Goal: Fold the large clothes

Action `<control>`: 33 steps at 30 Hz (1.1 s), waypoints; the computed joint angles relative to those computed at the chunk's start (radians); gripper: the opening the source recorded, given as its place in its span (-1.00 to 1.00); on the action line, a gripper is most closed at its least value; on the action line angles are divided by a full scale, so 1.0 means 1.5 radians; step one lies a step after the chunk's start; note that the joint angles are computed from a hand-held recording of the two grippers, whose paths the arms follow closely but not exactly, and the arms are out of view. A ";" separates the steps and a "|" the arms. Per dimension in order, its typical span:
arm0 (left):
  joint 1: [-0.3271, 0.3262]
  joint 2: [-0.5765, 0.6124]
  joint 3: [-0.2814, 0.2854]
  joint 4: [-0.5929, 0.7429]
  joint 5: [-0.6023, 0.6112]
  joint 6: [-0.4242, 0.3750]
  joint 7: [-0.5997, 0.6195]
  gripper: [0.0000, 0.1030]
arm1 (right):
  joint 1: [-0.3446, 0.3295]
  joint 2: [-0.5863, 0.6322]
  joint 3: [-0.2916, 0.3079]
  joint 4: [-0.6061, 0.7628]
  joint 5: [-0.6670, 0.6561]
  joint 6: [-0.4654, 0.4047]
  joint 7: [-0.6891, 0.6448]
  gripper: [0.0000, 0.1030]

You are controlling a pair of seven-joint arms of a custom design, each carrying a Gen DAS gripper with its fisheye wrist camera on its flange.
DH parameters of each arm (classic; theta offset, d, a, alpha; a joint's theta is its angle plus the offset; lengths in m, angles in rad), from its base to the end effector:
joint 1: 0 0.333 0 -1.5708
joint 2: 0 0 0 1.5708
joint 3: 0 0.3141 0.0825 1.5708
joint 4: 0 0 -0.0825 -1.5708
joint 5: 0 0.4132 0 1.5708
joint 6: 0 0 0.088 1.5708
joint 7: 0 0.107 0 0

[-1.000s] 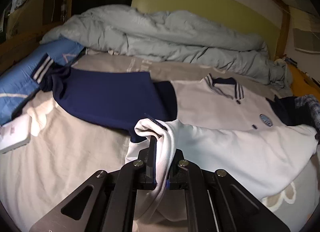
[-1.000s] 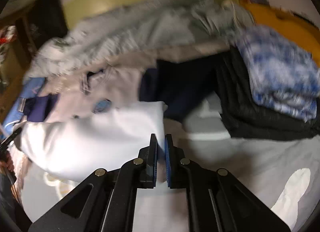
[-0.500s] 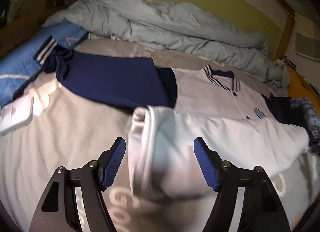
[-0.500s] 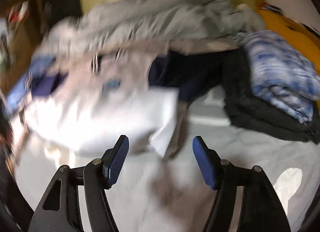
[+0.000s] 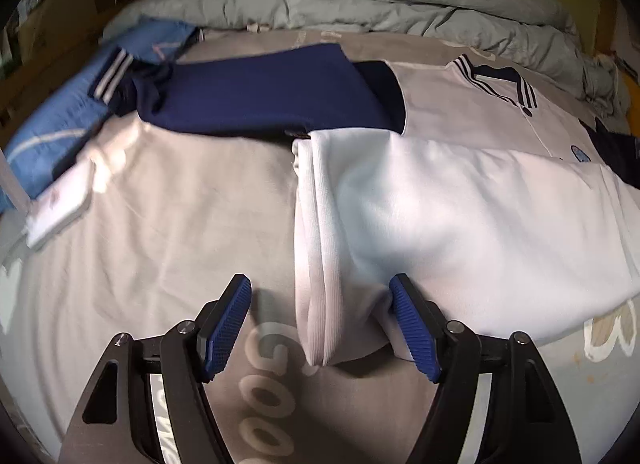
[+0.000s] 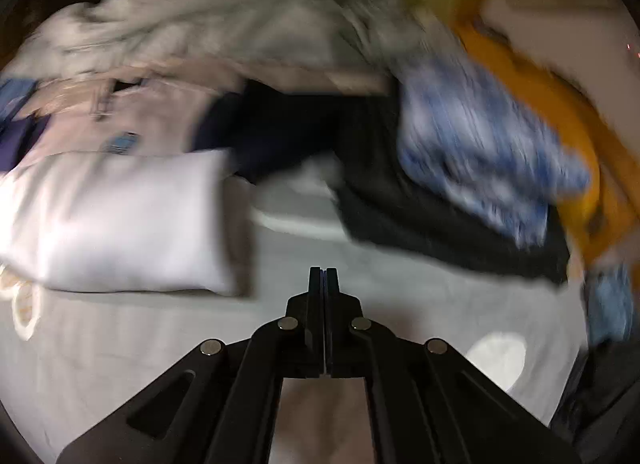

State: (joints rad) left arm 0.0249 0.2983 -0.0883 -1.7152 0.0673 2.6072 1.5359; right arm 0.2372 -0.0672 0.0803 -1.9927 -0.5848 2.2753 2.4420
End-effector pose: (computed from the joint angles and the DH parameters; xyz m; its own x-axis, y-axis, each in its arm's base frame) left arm 0.7114 -0.0403 0.4678 -0.0593 -0.9981 -0.0154 -0.8260 0.0577 -0.5608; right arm 0.5722 0.1747 0.5192 -0.2858 -0.9460 0.1528 -0.8176 0.1575 -0.5538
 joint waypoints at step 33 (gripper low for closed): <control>0.027 -0.015 -0.063 -0.020 -0.233 0.097 0.208 -0.22 | 0.063 0.105 -0.034 0.078 0.014 0.228 0.001 -0.33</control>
State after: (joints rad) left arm 0.0660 0.2761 -0.1823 -1.7457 -0.2829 2.7532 1.8473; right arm 0.3313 0.0910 0.0297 -1.8762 -0.5636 2.6166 2.4428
